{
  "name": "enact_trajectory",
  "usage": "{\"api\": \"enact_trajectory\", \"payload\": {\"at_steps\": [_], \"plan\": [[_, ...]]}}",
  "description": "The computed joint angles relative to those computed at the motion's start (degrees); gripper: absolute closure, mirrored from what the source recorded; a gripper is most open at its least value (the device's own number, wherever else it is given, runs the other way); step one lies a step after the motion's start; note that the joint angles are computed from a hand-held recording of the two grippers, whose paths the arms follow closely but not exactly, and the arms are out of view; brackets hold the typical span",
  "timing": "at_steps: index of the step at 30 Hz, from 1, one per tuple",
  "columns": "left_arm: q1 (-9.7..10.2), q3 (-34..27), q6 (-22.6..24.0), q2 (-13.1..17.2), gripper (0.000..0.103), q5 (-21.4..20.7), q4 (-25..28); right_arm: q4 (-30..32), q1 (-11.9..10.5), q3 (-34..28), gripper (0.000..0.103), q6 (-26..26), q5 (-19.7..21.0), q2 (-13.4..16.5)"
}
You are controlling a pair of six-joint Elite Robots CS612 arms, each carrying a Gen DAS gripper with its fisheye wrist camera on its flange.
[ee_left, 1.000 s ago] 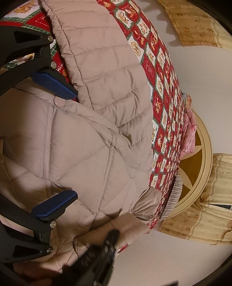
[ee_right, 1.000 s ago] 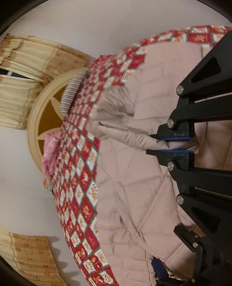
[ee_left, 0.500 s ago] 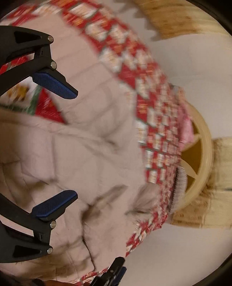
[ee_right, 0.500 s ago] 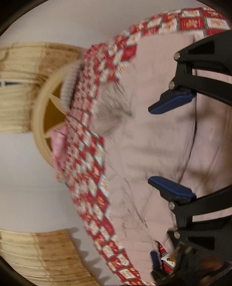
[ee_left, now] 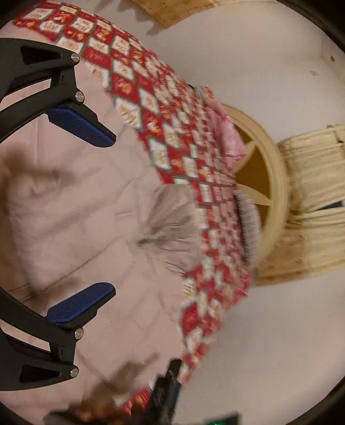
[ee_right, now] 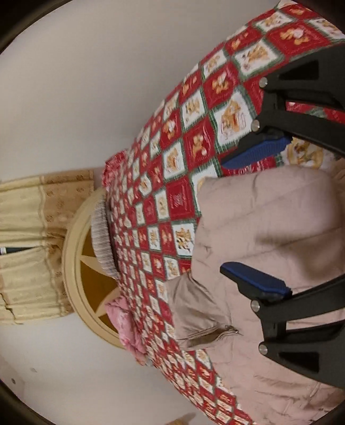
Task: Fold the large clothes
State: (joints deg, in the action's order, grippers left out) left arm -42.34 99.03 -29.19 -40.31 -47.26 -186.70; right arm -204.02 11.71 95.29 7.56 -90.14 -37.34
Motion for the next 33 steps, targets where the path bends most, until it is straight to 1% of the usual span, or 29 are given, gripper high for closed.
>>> {"api": "enact_trajectory", "payload": {"at_steps": [2,3,4,5,7,9,15,26,28,29,30,31,33], "plan": [[0.86,-2.47,-2.66,1.69,0.001,-0.92,6.14,3.28,-0.36,-1.0,0.028,-1.22,2.74,0.65],[1.48,-3.29,-4.49,2.23,0.001,-2.54,9.15,4.32,-0.26,-1.16,0.028,-1.81,2.96,0.87],[2.25,-3.97,-5.79,2.73,0.001,-5.33,11.31,6.56,-0.21,-1.6,0.028,-2.88,3.47,1.24],[2.67,-4.15,-6.31,3.12,0.001,-6.99,11.38,7.88,-0.2,-1.88,0.028,-3.68,3.61,1.65],[3.02,-3.72,-6.48,3.46,0.001,-8.09,9.16,10.1,0.11,-2.39,0.028,-5.3,2.9,2.64],[2.95,-3.78,-6.39,3.72,0.001,-7.67,9.07,10.59,0.31,-2.52,0.028,-5.8,2.04,2.97],[2.63,-4.47,-6.72,3.91,0.001,-6.41,11.38,12.67,0.71,-3.01,0.027,-6.46,-0.02,3.1],[3.1,-4.56,-7.58,4.1,0.001,-7.82,11.09,15.65,1.7,-4.35,0.025,-7.74,-4.5,3.45],[3.2,-4.58,-7.74,4.11,0.001,-8.13,11.05,18.33,1.99,-4.71,0.025,-8.86,-5.83,2.83],[3.22,-4.52,-7.84,4.1,0.001,-8.25,10.94,20.18,2.27,-4.9,0.026,-9.1,-7.33,2.21],[3.26,-4.51,-7.9,4.11,0.001,-8.35,10.79,21.04,2.54,-4.66,0.027,-8.31,-8.79,1.48],[3.29,-4.5,-7.93,4.14,0.001,-8.41,10.63,19.49,2.51,-3.38,0.027,-5.75,-8.34,0.24],[3.32,-4.52,-7.97,4.17,0.001,-8.49,10.45,15.07,2.3,-0.99,0.026,-1.66,-5.19,-1.36]]}}
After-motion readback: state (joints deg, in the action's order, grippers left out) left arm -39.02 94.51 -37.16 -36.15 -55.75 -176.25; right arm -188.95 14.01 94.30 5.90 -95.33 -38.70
